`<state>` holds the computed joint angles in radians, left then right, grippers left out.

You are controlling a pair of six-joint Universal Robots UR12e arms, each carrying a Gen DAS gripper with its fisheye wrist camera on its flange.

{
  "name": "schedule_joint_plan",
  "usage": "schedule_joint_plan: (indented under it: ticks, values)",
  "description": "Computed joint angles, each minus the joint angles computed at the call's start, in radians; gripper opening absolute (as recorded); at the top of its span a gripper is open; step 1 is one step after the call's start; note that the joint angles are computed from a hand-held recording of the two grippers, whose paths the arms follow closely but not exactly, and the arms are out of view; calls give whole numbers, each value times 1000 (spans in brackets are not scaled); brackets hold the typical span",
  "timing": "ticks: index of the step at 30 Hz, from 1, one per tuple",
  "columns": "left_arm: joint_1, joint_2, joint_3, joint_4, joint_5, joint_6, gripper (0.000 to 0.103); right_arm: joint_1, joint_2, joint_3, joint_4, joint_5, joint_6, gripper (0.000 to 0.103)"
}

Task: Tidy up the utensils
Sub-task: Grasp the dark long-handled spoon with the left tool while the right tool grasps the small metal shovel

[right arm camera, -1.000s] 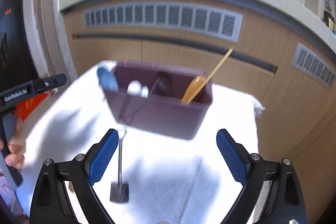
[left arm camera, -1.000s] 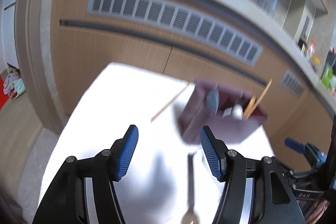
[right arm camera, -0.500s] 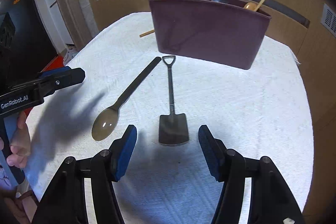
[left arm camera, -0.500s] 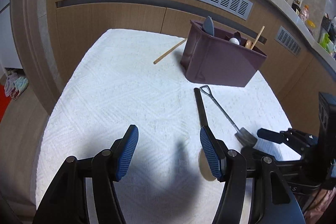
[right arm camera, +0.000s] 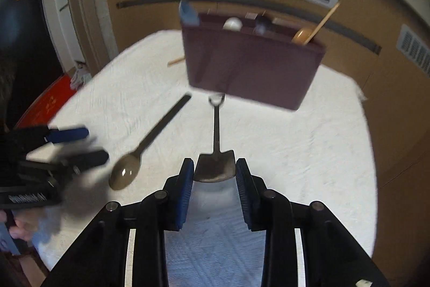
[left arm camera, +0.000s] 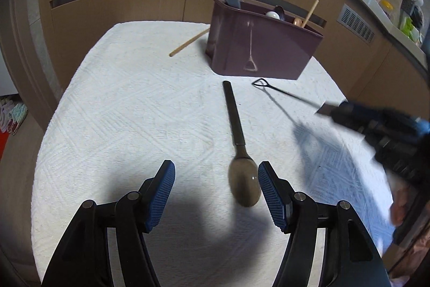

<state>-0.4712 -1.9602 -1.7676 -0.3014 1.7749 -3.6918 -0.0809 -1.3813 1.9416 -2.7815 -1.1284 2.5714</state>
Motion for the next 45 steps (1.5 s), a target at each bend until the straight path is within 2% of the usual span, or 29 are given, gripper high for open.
schedule_joint_plan:
  ticks: [4, 7, 10, 12, 14, 16, 18, 20, 24, 27, 29, 31, 32, 33, 35, 37, 40, 43, 45]
  values:
    - [8, -11, 30, -47, -42, -9, 65, -29, -23, -9, -79, 54, 51, 27]
    - [10, -18, 44, -60, -47, -13, 65, -38, -25, -26, -94, 62, 63, 5]
    - [5, -25, 57, -74, -19, 3, 63, -43, -14, -45, -94, 62, 74, 5]
    - [5, -29, 62, -80, -10, 12, 58, -49, -7, -50, -84, 66, 75, 6]
    - [10, -33, 71, -105, -19, 16, 46, -57, -1, -57, -50, 76, 73, 6]
    - [22, -41, 86, -139, -60, 19, 39, -60, 2, -55, -22, 77, 67, 6]
    - [32, -52, 106, -171, -95, 27, 38, -65, 3, -51, 6, 79, 63, 6]
    - [33, -65, 142, -221, -86, 61, 38, -71, 3, -47, 33, 87, 51, 6]
    - [49, -100, 233, -357, -114, 97, 38, -80, -2, -31, 56, 96, 22, 6]
    - [49, -125, 287, -421, -118, 136, 37, -81, -4, -26, 82, 88, -27, 9]
    - [43, -142, 315, -445, -99, 163, 21, -76, 1, -33, 113, 74, -69, 9]
    - [34, -153, 330, -449, -67, 192, 14, -69, 13, -54, 166, 63, -120, 10]
    - [32, -153, 331, -450, -62, 200, 14, -64, 23, -74, 215, 59, -158, 13]
    - [32, -150, 327, -450, -65, 201, 14, -58, 35, -92, 257, 52, -191, 15]
    - [31, -135, 307, -448, -83, 202, 14, -45, 56, -121, 314, 24, -233, 27]
    - [28, -117, 280, -446, -102, 216, 14, -30, 77, -142, 342, -23, -247, 29]
    - [22, -94, 249, -445, -116, 241, 14, -16, 96, -157, 364, -72, -249, 29]
    - [24, -82, 232, -444, -137, 245, 14, -15, 97, -156, 366, -78, -213, 29]
    - [27, -82, 234, -449, -148, 242, 15, -9, 92, -154, 366, -107, -188, 13]
